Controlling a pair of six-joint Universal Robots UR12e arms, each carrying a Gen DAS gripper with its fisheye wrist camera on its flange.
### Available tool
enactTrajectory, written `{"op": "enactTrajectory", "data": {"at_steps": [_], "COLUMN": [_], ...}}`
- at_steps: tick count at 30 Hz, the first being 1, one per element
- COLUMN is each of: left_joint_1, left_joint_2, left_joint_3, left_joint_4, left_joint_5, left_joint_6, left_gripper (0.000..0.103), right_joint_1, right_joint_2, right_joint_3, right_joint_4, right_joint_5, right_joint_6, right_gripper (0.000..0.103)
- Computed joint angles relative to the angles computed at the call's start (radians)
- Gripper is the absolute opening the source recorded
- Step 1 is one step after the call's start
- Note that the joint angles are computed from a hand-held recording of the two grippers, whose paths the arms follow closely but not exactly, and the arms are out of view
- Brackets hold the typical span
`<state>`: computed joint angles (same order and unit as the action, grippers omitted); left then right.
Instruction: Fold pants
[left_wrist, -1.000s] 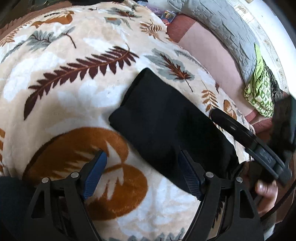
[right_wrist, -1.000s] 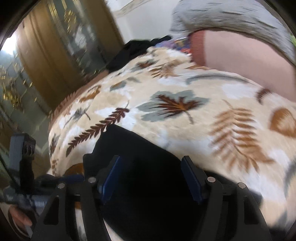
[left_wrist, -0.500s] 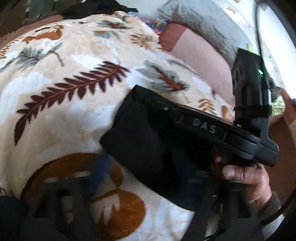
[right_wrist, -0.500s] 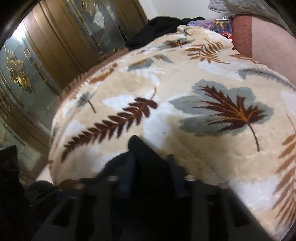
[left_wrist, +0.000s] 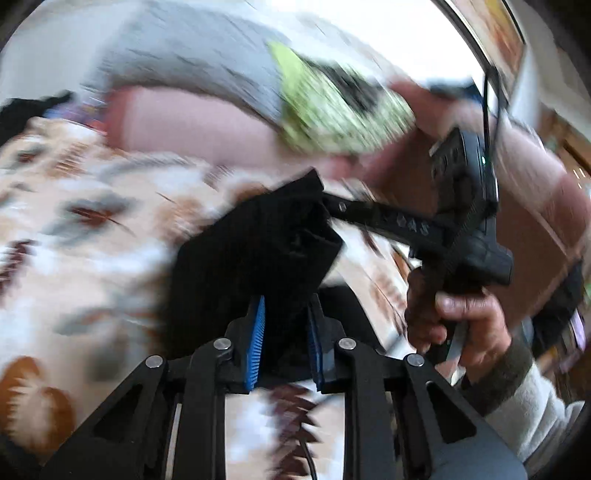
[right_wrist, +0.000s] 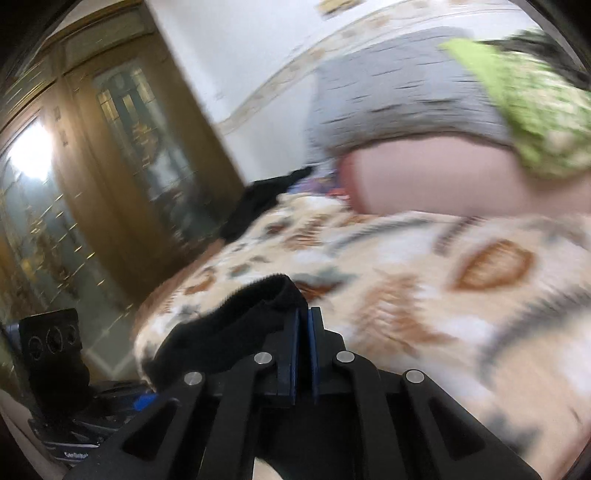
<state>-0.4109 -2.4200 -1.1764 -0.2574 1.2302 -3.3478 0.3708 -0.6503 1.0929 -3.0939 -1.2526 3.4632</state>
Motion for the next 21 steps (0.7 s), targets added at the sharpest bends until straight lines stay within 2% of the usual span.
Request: {"op": "enactTrajectory", "data": {"at_steps": [2, 4, 6, 7, 8, 9, 10, 13, 14, 15, 16, 19, 20, 21], "left_joint_1": [-0.019, -0.029, -0.035, -0.033, -0.031, -0.029, -0.026, -0.017, -0.014, -0.011, -0.005, 0.008, 0.014, 0.019], "left_joint_2": [-0.038, -0.076, -0.082, -0.077, -0.067, -0.054, -0.046, -0.009, -0.002, 0.009, 0.011, 0.010, 0.009, 0.006], "left_joint_3": [0.059, 0.113, 0.125, 0.117, 0.104, 0.087, 0.077, 0.029, 0.019, 0.000, -0.006, -0.010, -0.012, -0.011], "left_joint_4": [-0.115, -0.240, -0.293, -0.293, -0.282, -0.267, -0.246, -0.176, -0.164, -0.145, -0.131, -0.137, -0.143, -0.145], "left_joint_5": [-0.015, -0.048, -0.030, -0.033, -0.040, -0.044, -0.045, -0.005, 0.015, 0.036, 0.058, 0.108, 0.105, 0.103], "left_joint_6": [0.049, 0.080, 0.099, 0.104, 0.110, 0.113, 0.114, 0.130, 0.128, 0.122, 0.113, 0.060, 0.035, 0.012], "left_gripper": [0.012, 0.011, 0.011, 0.011, 0.011, 0.011, 0.011, 0.016, 0.022, 0.030, 0.033, 0.034, 0.034, 0.034], "right_joint_1": [-0.016, -0.028, -0.035, -0.039, -0.041, -0.042, -0.041, -0.036, -0.032, -0.028, -0.021, -0.008, -0.004, 0.002], "right_joint_2": [-0.036, -0.063, -0.086, -0.092, -0.094, -0.093, -0.090, -0.067, -0.056, -0.048, -0.039, -0.002, 0.009, 0.012], "right_joint_3": [0.093, 0.165, 0.221, 0.243, 0.256, 0.266, 0.269, 0.236, 0.215, 0.198, 0.179, 0.106, 0.086, 0.075], "right_joint_4": [-0.027, -0.031, -0.038, -0.064, -0.088, -0.121, -0.141, -0.133, -0.113, -0.088, -0.055, 0.061, 0.091, 0.111], "right_joint_5": [-0.055, -0.109, -0.120, -0.095, -0.080, -0.066, -0.055, 0.022, 0.030, 0.032, 0.029, 0.025, 0.038, 0.029], "right_joint_6": [0.075, 0.144, 0.187, 0.209, 0.225, 0.247, 0.265, 0.275, 0.268, 0.260, 0.253, 0.260, 0.262, 0.248], "right_gripper": [0.000, 0.005, 0.006, 0.013, 0.022, 0.054, 0.076, 0.077, 0.077, 0.077, 0.077, 0.074, 0.066, 0.035]}}
